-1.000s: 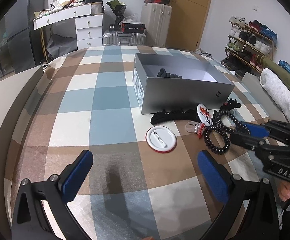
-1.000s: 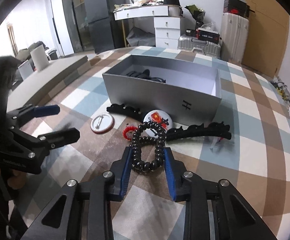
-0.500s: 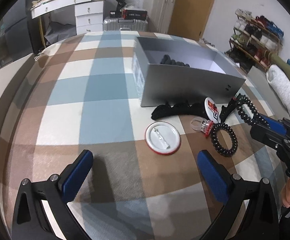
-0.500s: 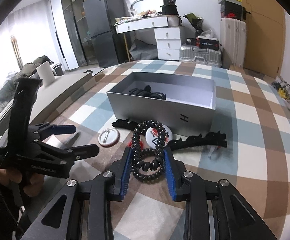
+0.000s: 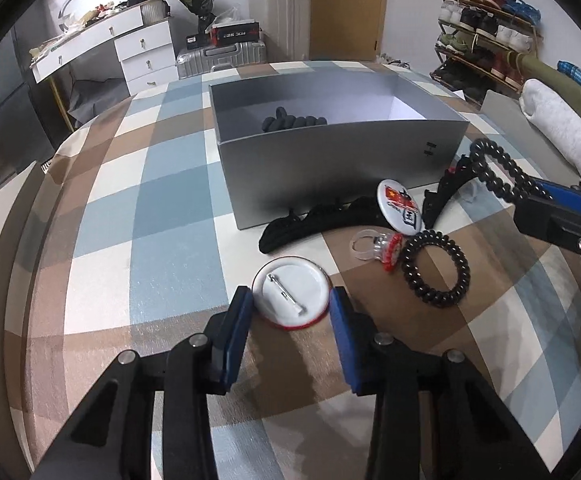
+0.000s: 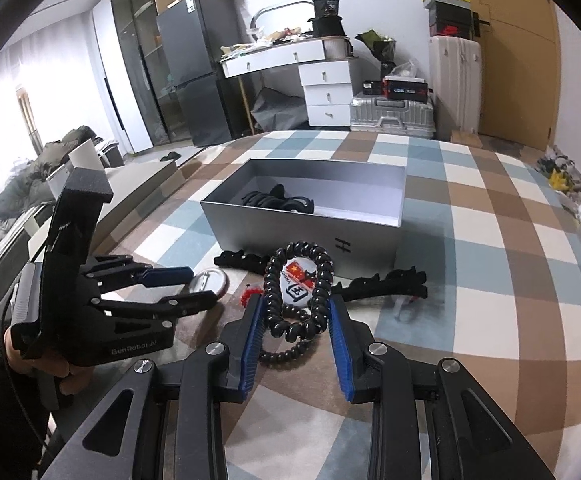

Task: Organize jewelry
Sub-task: 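Grasp the white round pin badge with the left gripper while the right gripper holds the bead strand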

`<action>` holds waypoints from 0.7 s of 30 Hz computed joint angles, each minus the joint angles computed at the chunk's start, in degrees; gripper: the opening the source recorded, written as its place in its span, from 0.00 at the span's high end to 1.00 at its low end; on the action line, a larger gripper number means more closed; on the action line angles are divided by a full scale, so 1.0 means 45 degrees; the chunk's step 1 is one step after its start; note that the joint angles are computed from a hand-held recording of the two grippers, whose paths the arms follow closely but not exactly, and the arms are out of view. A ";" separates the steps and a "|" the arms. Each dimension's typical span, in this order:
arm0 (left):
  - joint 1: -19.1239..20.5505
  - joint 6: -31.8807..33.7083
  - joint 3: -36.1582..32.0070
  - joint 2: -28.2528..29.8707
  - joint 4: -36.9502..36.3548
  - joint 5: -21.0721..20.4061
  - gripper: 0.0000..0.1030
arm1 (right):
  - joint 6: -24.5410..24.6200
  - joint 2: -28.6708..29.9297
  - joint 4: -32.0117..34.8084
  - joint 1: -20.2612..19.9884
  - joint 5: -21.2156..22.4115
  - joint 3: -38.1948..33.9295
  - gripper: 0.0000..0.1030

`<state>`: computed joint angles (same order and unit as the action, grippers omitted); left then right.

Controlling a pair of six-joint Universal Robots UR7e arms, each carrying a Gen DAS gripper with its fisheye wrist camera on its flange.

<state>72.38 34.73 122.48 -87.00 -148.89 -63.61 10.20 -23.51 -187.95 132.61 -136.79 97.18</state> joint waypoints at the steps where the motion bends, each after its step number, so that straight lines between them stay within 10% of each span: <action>1: 0.0016 0.0071 0.0035 -0.0099 -0.0004 -0.0113 0.67 | -0.0033 -0.0001 -0.0036 0.0019 0.0000 -0.0006 0.70; 21: -0.0058 -0.0004 0.0186 -0.0470 -0.0278 -0.0768 0.69 | -0.0249 0.0076 -0.0253 0.0008 -0.0049 -0.0120 0.70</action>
